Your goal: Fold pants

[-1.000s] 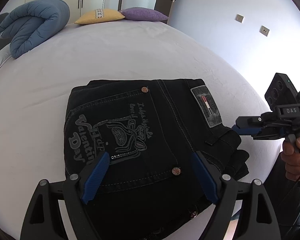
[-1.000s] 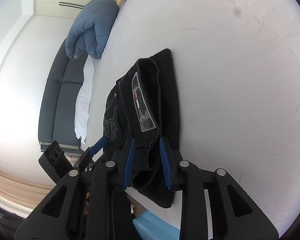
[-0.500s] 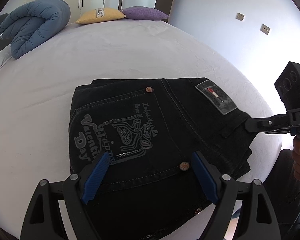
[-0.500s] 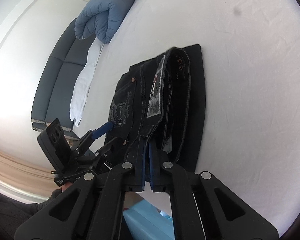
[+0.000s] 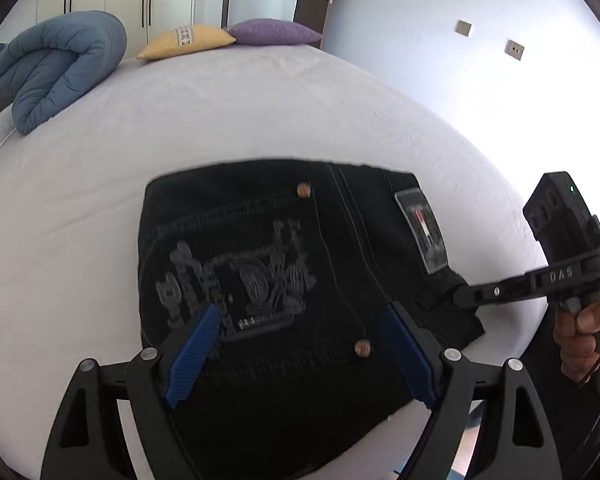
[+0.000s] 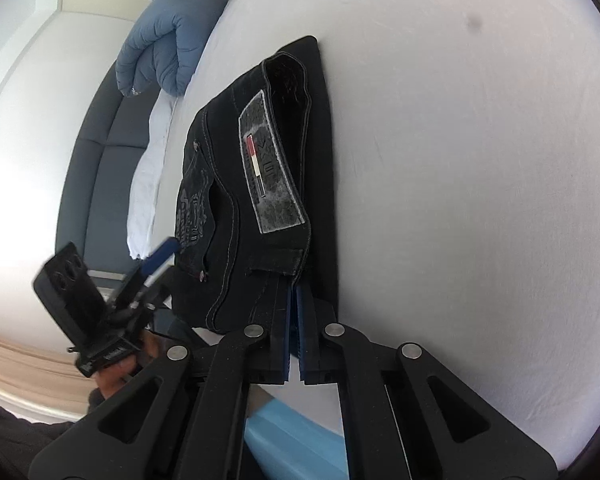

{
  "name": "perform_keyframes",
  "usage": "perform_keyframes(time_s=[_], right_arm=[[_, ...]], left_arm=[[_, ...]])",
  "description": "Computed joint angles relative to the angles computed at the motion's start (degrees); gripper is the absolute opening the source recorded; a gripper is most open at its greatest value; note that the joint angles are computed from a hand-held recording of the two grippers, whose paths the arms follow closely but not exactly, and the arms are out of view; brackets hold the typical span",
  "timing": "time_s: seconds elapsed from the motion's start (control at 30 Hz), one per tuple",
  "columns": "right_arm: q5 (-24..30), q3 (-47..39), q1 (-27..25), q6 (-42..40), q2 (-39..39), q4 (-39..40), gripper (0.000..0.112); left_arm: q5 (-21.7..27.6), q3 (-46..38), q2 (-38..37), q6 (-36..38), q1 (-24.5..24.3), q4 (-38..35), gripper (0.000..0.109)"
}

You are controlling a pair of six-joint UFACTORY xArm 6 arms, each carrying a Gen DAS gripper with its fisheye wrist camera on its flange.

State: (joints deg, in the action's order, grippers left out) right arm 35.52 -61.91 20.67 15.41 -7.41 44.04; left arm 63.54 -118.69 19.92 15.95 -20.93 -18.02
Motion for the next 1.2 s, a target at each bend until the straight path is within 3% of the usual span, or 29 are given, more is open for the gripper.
perform_keyframes(time_s=[0.13,0.23,0.3,0.4,0.47,0.57,0.7,0.8,0.87,1.1,1.2], right_arm=[[1.5,-0.3,-0.7,-2.6,0.5,0.4,0.0],[0.2,1.6,-0.3,-2.6,-0.6,2.9,0.001],[1.8,2.1,-0.7,-1.2,-1.9,3.2,0.005],[4.6,0.7,-1.5,10.5,-3.9,-10.2,0.006],[1.4,-0.8,-1.4,13.6,-4.5,-13.3,0.006],[-4.8,-6.2,0.0,4.6,-0.4,-3.5,0.006],[-2.4,-18.0,1.3,-5.6,11.7,7.4,0.006],[-1.9,-20.4,0.8,-2.1,17.1,8.3,0.006],[-1.2,-18.9,0.5,1.2,18.5,2.9,0.0],[-9.9,-7.4,1.9,-3.9,10.9,9.9,0.0],[-11.1,-6.3,2.6,-2.1,10.1,7.0,0.0]], left_arm=[[5.7,-4.9,5.3,-0.9,-0.3,0.9,0.085],[-1.3,4.6,0.6,1.4,-1.5,2.9,0.087],[-2.0,5.7,0.0,0.8,-1.5,2.5,0.087],[-4.0,8.0,-0.9,1.3,-1.3,1.2,0.087],[-5.8,9.8,-1.8,1.5,-1.5,1.2,0.088],[-7.2,13.1,-3.8,1.4,-1.5,0.8,0.088],[-6.9,13.2,-4.0,0.9,-1.6,1.0,0.088],[-6.0,12.1,-3.5,0.8,-1.6,0.8,0.088],[-5.2,10.3,-2.4,0.9,-1.4,0.7,0.088],[-2.7,7.2,-1.3,1.4,-0.5,0.1,0.088],[0.8,1.3,0.9,1.4,0.6,-1.6,0.086]])
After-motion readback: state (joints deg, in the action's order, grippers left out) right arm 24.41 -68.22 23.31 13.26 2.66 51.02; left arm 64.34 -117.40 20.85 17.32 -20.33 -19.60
